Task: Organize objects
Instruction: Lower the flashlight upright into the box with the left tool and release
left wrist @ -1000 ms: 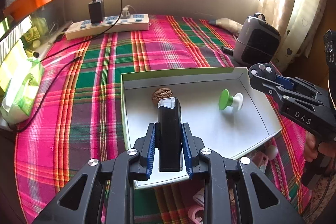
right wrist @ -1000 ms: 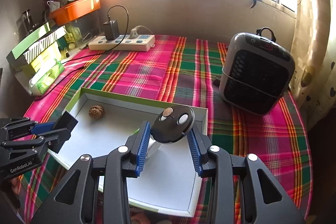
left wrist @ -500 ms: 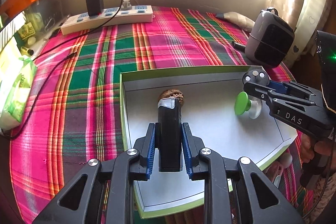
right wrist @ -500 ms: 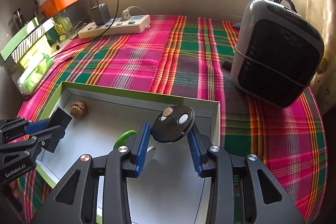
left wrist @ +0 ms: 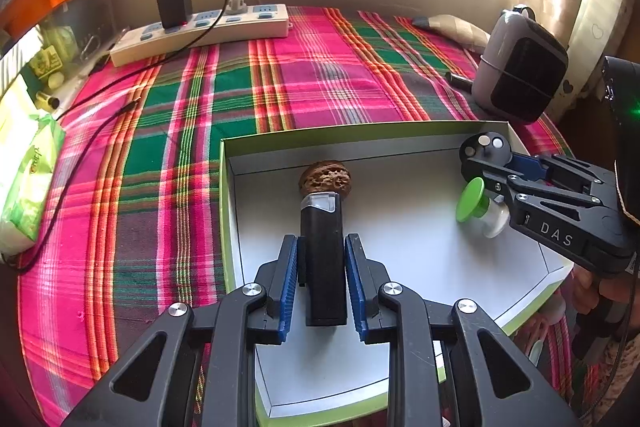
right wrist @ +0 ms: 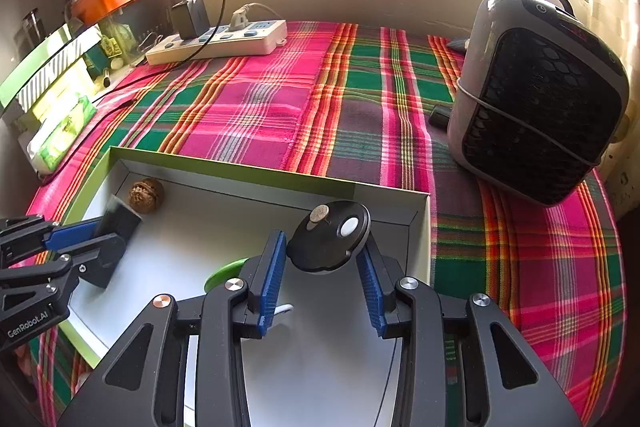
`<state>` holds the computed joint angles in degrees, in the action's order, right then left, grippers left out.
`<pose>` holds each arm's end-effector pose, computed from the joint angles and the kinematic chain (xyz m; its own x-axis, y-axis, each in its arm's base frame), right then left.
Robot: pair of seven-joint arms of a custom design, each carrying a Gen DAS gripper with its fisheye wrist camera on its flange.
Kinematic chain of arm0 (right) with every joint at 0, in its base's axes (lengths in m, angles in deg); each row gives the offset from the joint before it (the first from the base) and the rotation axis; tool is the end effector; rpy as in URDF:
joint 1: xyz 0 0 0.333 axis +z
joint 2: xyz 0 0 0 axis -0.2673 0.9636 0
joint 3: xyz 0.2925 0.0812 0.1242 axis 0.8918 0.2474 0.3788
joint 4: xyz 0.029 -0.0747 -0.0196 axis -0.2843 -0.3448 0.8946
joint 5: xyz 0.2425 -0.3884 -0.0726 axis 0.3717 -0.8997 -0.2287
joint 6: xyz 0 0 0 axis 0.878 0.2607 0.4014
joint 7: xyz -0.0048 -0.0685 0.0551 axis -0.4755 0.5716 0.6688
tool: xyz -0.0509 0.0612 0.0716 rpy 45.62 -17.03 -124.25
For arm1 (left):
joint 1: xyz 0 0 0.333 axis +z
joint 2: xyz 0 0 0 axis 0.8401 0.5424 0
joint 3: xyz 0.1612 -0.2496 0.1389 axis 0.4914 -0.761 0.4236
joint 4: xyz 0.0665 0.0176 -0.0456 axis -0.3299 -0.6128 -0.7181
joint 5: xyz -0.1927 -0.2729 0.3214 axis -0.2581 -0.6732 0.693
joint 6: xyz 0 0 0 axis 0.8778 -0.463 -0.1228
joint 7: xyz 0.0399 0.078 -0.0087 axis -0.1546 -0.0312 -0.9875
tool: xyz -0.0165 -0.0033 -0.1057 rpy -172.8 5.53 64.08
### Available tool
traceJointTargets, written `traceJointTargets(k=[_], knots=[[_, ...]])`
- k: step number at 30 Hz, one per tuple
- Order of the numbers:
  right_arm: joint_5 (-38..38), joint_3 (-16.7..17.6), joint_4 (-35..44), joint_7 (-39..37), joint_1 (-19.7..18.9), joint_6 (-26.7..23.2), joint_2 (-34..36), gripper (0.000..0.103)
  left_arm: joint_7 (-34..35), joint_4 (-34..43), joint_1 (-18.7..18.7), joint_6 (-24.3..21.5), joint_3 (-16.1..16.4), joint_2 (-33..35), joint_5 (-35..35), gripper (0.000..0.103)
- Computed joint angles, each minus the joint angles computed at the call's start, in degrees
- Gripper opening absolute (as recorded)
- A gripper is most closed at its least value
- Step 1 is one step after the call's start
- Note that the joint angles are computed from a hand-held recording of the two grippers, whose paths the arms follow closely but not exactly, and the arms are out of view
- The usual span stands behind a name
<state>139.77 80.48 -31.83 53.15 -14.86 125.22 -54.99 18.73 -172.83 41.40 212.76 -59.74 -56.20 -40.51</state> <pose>0.6553 0.0358 0.3096 0.5538 -0.8313 -0.0468 -0.6838 -0.4220 -0.5953 0.5688 -0.2789 0.3207 0.1461 -0.9831 0.1107 -0.8153 -0.1830 -0.5493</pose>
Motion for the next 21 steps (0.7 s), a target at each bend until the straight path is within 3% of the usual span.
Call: traceJointTargets(k=[21], knots=[[1.2, 0.1, -0.2, -0.6, 0.0, 0.4, -0.1, 0.038, 0.5, 0.3, -0.1, -0.7, 0.0, 0.2, -0.5, 0.022]])
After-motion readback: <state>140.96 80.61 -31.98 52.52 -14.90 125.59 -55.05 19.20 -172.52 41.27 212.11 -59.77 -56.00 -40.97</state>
